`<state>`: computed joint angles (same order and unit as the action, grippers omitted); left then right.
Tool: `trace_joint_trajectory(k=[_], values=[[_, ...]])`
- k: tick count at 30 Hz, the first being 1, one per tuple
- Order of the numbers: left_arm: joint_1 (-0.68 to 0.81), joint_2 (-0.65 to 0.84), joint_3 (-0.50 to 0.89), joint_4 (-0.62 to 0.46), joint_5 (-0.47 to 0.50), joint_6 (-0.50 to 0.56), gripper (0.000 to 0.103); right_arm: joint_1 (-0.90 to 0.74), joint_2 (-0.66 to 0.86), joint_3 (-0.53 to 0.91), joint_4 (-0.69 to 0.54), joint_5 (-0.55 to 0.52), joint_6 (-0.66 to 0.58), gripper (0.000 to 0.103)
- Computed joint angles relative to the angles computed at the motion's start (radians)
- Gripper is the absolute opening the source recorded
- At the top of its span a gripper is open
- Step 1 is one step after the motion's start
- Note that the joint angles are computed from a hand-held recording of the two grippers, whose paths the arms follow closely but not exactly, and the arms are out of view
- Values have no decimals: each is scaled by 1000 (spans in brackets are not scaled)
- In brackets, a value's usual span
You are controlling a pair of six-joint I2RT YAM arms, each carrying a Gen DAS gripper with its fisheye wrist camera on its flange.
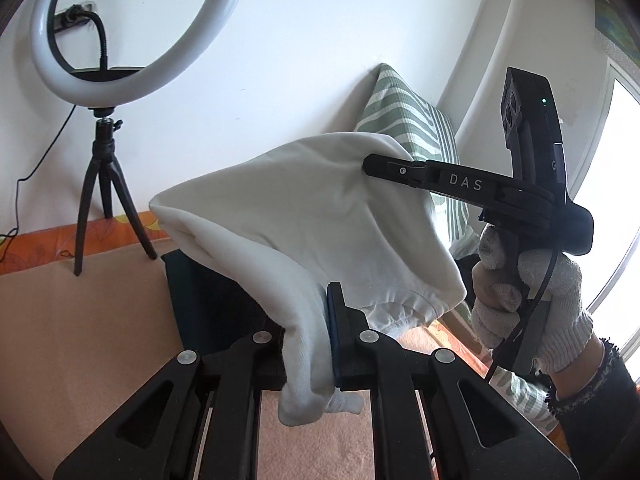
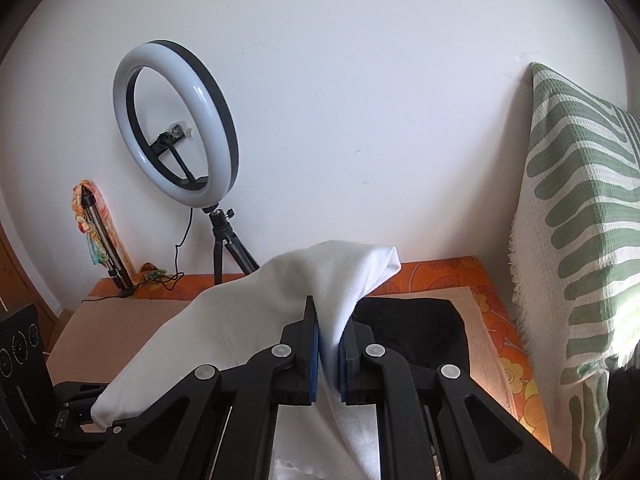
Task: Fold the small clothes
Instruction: 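Lift the folded shirt and carry it toward the clothes stack with both tools, then lower the shirt onto the dark clothes stack and open both tools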
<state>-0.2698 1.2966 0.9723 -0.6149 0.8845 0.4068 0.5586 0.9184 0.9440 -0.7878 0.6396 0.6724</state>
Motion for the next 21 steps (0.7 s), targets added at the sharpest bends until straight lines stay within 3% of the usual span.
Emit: trace_joint_trajectory(k=[4, 8, 15, 19, 20, 21], values=[[-84, 66, 0, 134, -67, -98, 10, -212, -25, -64, 125, -147, -156, 5], [-124, 125, -3, 204, -110, -130, 10, -360, 8, -121, 234, -263, -256, 5], [-161, 185, -28, 278, -166, -136, 10, -489, 84, -188, 348, -339, -343, 5], [-181, 189, -31, 255, -215, -103, 13, -535, 128, -206, 391, -348, -370, 5], [-182, 181, -39, 255, -229, -99, 16, -549, 146, -204, 398, -349, -381, 7], [-189, 172, -45, 260, -255, -102, 23, -549, 166, -196, 394, -311, -377, 18]])
